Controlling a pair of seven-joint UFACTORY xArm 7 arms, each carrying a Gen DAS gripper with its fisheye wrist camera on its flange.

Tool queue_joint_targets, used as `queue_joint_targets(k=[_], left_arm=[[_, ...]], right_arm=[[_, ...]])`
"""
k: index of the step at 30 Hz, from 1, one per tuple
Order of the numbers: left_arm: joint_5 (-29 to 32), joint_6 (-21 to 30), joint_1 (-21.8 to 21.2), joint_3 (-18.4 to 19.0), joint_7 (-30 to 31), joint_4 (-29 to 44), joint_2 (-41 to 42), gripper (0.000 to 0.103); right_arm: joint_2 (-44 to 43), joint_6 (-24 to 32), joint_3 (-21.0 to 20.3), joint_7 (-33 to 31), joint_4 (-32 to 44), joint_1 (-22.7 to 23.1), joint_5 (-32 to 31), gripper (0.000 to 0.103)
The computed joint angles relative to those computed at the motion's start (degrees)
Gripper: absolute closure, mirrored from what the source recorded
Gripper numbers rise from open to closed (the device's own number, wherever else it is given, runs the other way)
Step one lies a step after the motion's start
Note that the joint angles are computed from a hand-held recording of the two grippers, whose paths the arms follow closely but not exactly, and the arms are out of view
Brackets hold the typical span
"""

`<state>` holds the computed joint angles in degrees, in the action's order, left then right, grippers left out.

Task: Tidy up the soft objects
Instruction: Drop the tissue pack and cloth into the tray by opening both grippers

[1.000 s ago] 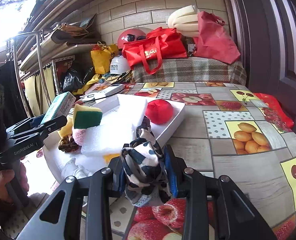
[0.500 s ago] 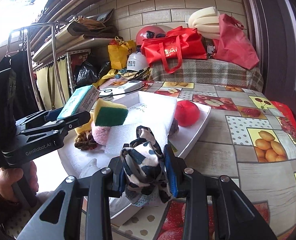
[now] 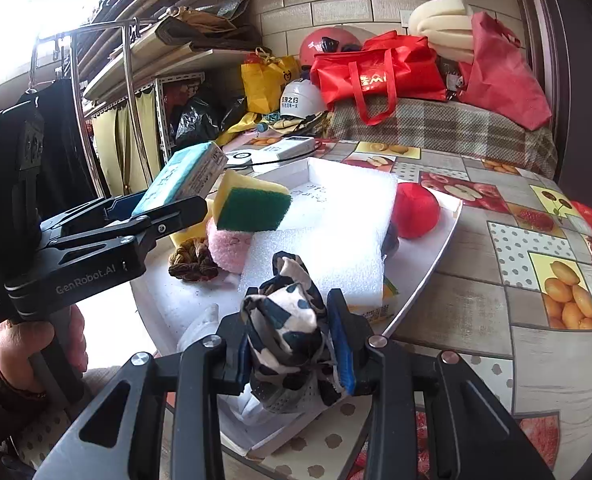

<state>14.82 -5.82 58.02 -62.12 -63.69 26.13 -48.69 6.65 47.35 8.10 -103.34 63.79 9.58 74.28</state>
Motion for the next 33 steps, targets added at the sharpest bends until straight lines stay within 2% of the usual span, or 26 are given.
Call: queue_joint_targets(k=[9,12,15,18,20,21,22,23,24,25,27,33], left_arm=[[-0.07,0.03,-0.03,0.05,0.17,0.0,0.14,0.046],[0.19,0.64,-0.11,0.22,0.58,0.44,0.93,0.046],[1.21,3.34,0.05,0.23,1.65,2.23,3.58,0.046],[2.68,5.63,1.46,-0.41,1.72,4.57,7.06,0.045],[3.03,6.63,2.7,-1.2,0.15,5.38,7.19,0.045],[3.23,7.83,3.14,-1.67,-0.77,5.8,6.6,0.042],[3.53,9.18,3.37,-2.05,-1.81,6.11,5.63,0.034],[3.88,9.6,3.24,-2.06,-3.02,5.8,4.33,0.029],[4.17,9.46,3.12,-1.96,-4.26,5.33,3.11,0.02],[4.5,8.93,2.95,-1.75,-5.2,4.82,2.24,0.016],[5.16,8.13,2.82,-1.4,-6.15,4.29,1.56,0.013],[6.5,7.22,2.99,-1.74,-6.77,4.19,-0.66,0.012]], right_arm=[[4.42,0.69,1.25,9.42,5.12,0.49,-6.44,0.069],[6.34,-1.58,2.57,11.35,7.35,1.11,-6.72,0.069],[8.11,-5.67,3.97,11.54,9.34,1.8,-5.38,0.069],[9.04,-6.26,4.67,13.49,10.46,1.43,-5.32,0.068],[8.29,-5.91,5.14,11.68,9.61,0.4,-2.81,0.06],[7.66,-5.92,5.24,10.01,8.86,-0.11,-0.64,0.033],[7.08,-5.95,5.22,8.3,8.18,-0.44,1.6,0.005],[6.5,-6.04,5.12,6.41,7.55,-0.68,4.14,0.0],[5.9,-5.3,4.85,4.53,6.9,-1.02,6.56,0.0],[5.55,-4.48,4.46,3.46,6.56,-1.08,7.95,0.0],[4.86,-4.07,3.65,2.56,5.81,-0.73,9.05,0.0],[3.1,-2.82,1.88,0.16,3.9,-0.3,10.81,0.0]])
